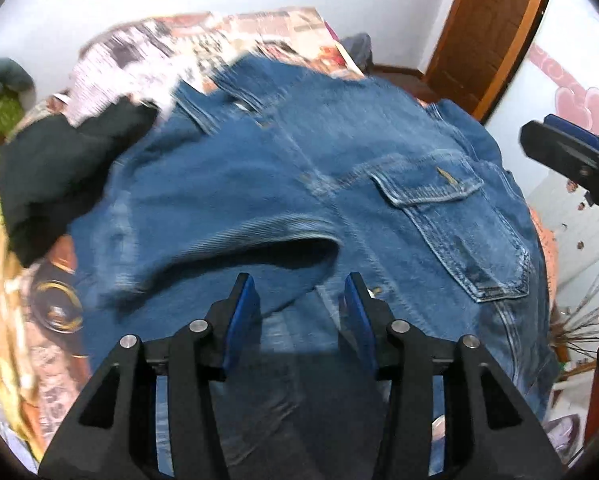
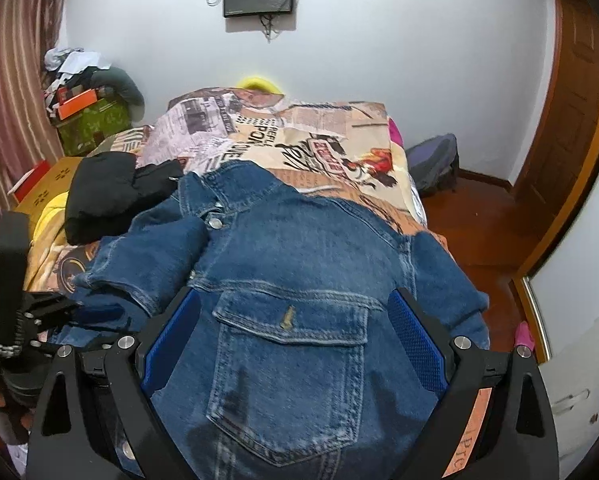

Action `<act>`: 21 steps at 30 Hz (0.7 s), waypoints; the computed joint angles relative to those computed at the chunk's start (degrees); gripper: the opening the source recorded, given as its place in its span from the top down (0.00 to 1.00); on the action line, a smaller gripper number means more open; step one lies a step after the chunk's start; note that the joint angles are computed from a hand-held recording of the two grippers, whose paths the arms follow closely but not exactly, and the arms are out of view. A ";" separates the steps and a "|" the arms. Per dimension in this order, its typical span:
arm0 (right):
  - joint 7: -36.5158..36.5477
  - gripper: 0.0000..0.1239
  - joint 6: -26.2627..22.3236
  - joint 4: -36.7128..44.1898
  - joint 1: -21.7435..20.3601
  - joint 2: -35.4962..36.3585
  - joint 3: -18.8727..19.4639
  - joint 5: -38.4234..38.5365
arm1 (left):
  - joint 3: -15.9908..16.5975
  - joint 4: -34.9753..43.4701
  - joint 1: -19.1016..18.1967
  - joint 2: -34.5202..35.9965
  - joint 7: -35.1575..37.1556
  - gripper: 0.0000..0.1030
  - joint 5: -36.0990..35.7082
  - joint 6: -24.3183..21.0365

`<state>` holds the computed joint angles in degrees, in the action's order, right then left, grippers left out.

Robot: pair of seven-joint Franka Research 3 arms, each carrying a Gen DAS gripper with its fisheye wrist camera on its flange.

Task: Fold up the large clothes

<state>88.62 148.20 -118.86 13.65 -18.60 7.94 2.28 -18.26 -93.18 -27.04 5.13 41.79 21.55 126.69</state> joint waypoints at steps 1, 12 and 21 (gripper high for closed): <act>-0.13 0.25 0.20 0.45 0.15 0.36 0.24 -0.19 | 0.18 -0.80 -0.04 -1.16 -0.89 0.52 1.39 -0.34; -6.00 0.25 -0.16 6.95 4.91 6.19 1.10 1.29 | -0.25 -12.70 5.46 -15.76 -11.98 0.37 11.75 -2.38; -16.62 0.25 -6.74 15.49 10.27 14.46 2.08 2.62 | 0.05 -23.11 9.79 -24.72 -16.50 0.37 9.29 -3.45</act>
